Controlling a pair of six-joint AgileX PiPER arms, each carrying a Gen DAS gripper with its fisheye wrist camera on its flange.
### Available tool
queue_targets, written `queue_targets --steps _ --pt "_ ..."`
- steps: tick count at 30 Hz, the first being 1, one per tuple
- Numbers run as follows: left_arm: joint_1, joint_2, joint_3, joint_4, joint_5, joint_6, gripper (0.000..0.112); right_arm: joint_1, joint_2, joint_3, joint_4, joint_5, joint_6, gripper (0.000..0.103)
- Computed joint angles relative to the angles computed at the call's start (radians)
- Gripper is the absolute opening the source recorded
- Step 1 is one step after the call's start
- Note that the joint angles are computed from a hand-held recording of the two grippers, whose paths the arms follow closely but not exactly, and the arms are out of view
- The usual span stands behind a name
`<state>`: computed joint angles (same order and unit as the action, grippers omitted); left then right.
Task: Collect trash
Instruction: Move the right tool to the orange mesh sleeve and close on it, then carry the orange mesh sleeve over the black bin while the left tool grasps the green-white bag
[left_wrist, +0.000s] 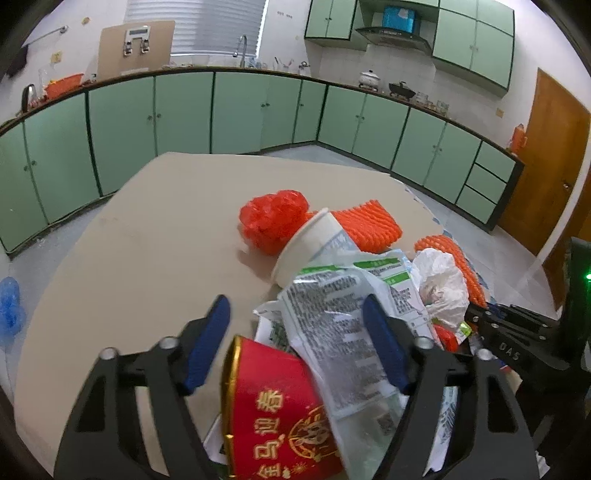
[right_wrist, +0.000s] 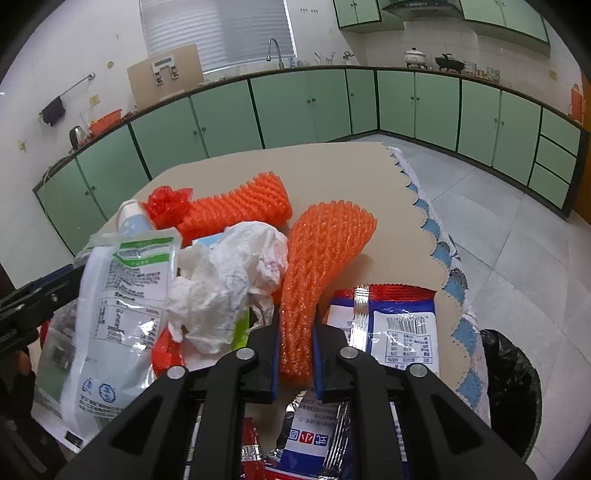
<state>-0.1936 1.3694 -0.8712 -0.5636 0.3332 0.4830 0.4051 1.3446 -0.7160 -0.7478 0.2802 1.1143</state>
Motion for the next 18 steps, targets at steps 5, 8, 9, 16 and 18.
queue_targets --steps 5,8,9,16,18 --pt "0.002 0.011 -0.009 -0.116 0.015 0.135 0.037 0.008 0.015 -0.006 -0.03 -0.008 0.028 0.013" --pt "-0.019 0.009 0.0 -0.093 -0.017 0.116 0.019 0.012 0.019 -0.008 -0.048 -0.01 0.051 0.013" --pt "-0.018 0.007 0.003 -0.106 -0.02 0.125 0.017 0.012 0.019 -0.007 -0.05 -0.011 0.052 0.013" --pt "-0.034 -0.06 0.026 -0.046 -0.076 0.058 0.008 0.019 -0.021 -0.008 -0.055 0.002 0.043 0.013" --pt "-0.036 -0.084 0.015 -0.01 -0.069 0.019 0.006 0.03 -0.046 -0.013 -0.075 0.026 0.053 0.012"
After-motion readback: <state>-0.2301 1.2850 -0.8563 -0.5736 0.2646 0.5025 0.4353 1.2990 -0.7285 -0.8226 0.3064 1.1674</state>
